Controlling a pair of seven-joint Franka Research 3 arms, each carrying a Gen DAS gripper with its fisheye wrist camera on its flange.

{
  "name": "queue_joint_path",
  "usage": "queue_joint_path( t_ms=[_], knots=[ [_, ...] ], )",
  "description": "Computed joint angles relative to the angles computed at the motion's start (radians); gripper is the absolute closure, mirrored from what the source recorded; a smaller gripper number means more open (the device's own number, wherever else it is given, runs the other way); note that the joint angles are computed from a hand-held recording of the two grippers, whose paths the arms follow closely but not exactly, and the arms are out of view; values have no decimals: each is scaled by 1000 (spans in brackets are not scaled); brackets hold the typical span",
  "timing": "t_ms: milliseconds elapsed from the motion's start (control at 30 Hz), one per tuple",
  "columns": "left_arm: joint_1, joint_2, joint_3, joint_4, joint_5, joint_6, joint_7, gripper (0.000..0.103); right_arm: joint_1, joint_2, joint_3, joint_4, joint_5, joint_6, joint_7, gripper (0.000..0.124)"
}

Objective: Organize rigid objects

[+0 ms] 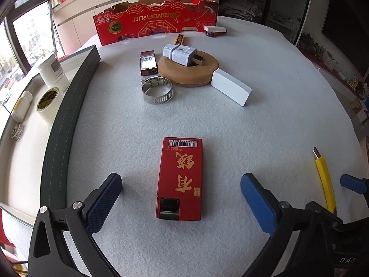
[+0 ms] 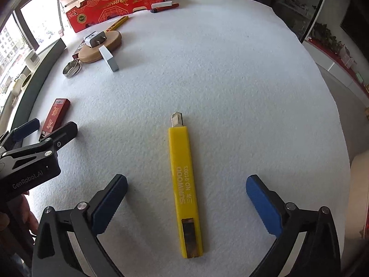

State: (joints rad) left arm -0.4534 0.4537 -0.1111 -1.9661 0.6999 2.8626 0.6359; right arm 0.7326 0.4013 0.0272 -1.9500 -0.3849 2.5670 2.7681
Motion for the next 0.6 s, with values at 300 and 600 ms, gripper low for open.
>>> queue_joint_path(
  t_ms=[300,600],
  knots=[
    [73,-3,-117,19,-150,-44,237,67,5,5,15,39,2,-25,-44,74],
    [107,-112,-151,-115,-326,9,364,66,14,-62,9,-47,55,90,41,107]
  ],
)
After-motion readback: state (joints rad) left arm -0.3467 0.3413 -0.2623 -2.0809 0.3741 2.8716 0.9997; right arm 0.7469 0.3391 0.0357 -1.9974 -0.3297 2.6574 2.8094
